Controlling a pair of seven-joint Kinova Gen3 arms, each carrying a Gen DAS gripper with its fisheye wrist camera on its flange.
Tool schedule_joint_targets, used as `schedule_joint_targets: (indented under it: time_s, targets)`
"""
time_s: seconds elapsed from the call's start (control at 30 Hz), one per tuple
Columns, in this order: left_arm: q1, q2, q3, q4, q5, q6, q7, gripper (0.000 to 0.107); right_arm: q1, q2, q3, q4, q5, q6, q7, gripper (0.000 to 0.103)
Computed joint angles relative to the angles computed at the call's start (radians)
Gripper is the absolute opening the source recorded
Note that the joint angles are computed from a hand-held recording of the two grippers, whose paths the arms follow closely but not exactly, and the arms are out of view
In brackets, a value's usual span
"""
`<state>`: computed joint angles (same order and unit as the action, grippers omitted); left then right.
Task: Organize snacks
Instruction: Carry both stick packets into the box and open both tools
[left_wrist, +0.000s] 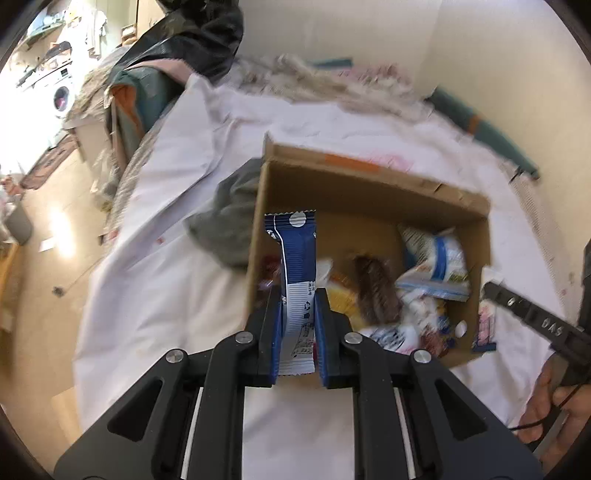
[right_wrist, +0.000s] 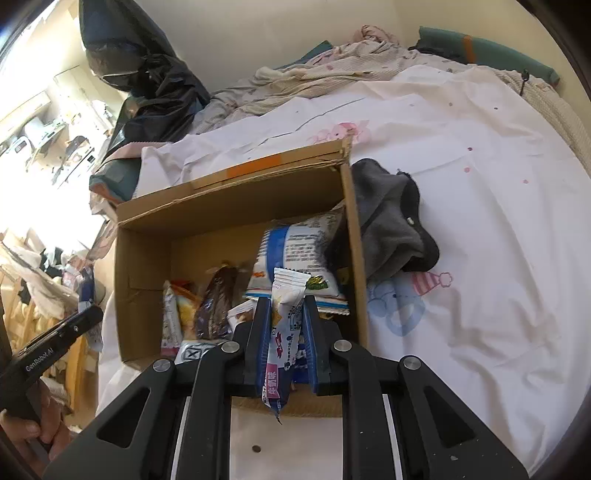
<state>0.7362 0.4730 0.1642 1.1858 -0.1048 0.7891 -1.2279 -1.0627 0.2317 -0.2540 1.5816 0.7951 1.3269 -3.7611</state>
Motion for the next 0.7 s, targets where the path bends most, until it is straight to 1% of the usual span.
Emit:
schedule_joint_targets:
  time_s: [0.07,0.1,0.13,0.17,0.23,0.3,0.37,0.4,0.57,0.6,0.63,0.67,0.7]
  targets:
    - [0.006,0.015,-0.01,0.01,0.001,-0.026,0.008,0.013,-0.002,-0.003,0.0,0.012,0.005,-0.007,-0.022,0.018]
    - [-0.01,0.03,0.007,-0.001,0.021,-0.014,-0.002,0.013,0.003,0.0,0.0,0.013,-0.002,-0.011,-0.021,0.018]
    - [-0.024,0.046,0.021,-0.024,0.039,0.013,-0.022,0.013,0.006,0.001,0.0,0.015,-0.006,-0.017,-0.016,0.018]
    - [-0.02,0.059,0.021,-0.056,0.043,0.054,-0.027,0.013,0.012,0.005,0.0,0.013,-0.015,-0.022,-0.005,0.018]
    - [0.005,0.075,0.0,-0.089,0.024,0.093,-0.02,0.013,0.016,0.015,0.003,0.002,-0.03,-0.02,0.016,0.018]
    - [0.019,0.082,-0.006,-0.097,0.011,0.102,-0.024,0.013,0.017,0.023,0.009,-0.004,-0.039,-0.022,0.024,0.018]
    - [0.008,0.086,0.009,-0.101,0.029,0.109,-0.049,0.013,0.018,0.027,0.014,-0.008,-0.045,-0.025,0.032,0.019]
    - [0.0,0.085,0.016,-0.099,0.044,0.106,-0.06,0.013,0.016,0.026,0.017,-0.006,-0.042,-0.031,0.029,0.021]
    - [0.0,0.074,0.011,-0.081,0.058,0.089,-0.064,0.014,0.01,0.023,0.023,0.0,-0.04,-0.039,0.006,0.022]
    - [-0.008,0.075,0.018,-0.081,0.069,0.091,-0.072,0.018,0.011,0.02,0.023,0.003,-0.041,-0.045,-0.005,0.027]
    - [-0.012,0.078,0.022,-0.085,0.077,0.099,-0.078,0.028,0.01,0.014,0.022,0.01,-0.037,-0.053,-0.018,0.042]
    - [-0.007,0.079,0.018,-0.088,0.076,0.106,-0.074,0.034,0.005,0.007,0.021,0.022,-0.024,-0.062,-0.042,0.05]
    - [-0.002,0.076,0.013,-0.084,0.072,0.104,-0.068,0.047,-0.007,0.001,0.021,0.034,-0.002,-0.063,-0.075,0.058]
